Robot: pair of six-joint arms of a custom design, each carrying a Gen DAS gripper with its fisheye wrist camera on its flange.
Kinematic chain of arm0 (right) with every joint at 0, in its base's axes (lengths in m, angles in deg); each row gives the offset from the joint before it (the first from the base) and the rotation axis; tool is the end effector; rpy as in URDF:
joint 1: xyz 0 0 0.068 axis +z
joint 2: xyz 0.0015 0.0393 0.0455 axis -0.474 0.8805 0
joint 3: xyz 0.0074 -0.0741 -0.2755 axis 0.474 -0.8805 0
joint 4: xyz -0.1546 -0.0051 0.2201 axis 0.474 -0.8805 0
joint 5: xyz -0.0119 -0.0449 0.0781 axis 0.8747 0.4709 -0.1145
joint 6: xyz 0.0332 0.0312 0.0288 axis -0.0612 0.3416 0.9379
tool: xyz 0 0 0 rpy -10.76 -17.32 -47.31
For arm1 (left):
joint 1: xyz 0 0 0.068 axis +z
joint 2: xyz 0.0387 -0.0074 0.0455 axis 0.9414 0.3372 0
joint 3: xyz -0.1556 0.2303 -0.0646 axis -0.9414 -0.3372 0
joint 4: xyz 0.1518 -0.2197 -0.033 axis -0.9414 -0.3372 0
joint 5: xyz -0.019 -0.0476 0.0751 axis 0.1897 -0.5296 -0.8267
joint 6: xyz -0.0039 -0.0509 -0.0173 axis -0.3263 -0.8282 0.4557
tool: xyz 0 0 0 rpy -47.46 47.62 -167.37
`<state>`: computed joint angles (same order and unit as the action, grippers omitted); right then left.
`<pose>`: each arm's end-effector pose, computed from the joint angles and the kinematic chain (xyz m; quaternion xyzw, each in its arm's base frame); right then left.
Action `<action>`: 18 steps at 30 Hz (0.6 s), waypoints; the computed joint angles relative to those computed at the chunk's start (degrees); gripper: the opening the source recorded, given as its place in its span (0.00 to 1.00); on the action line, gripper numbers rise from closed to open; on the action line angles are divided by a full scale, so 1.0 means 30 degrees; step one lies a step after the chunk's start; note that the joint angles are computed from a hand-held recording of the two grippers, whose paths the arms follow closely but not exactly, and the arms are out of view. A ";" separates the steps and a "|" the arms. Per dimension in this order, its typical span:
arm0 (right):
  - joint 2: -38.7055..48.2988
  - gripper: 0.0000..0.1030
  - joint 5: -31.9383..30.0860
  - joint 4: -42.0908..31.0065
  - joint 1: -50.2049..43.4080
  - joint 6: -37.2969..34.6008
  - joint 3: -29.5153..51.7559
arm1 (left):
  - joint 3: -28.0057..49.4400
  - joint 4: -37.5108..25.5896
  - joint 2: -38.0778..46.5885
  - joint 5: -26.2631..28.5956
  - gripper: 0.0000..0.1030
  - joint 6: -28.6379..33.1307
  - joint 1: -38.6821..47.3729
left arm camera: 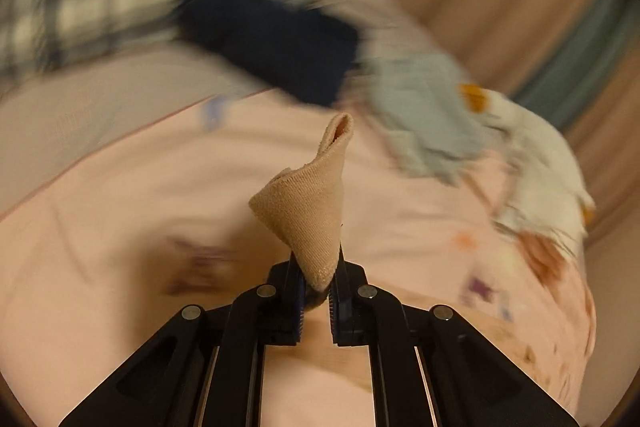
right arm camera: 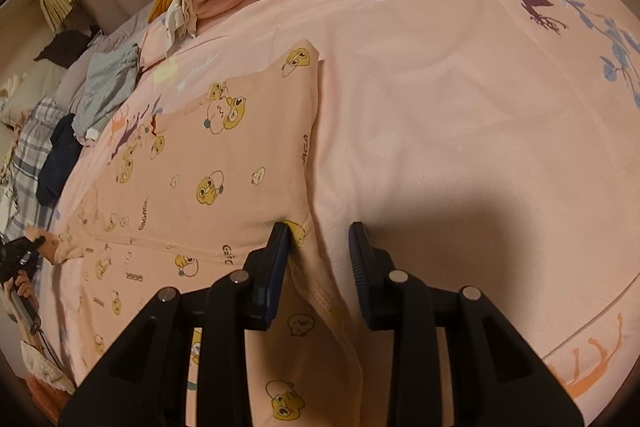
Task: Fold small clothes
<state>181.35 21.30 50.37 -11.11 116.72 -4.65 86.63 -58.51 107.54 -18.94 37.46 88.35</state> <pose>0.2268 0.0688 0.0683 0.1794 0.9288 0.1360 0.2944 0.3311 0.0971 0.1902 -0.2311 0.8865 -0.1369 0.3769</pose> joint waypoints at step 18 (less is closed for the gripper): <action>-0.5172 0.47 -0.7112 0.3426 -0.6212 0.0195 -0.4694 | 0.3970 -0.1884 0.0745 0.0955 0.71 -0.2376 -1.6353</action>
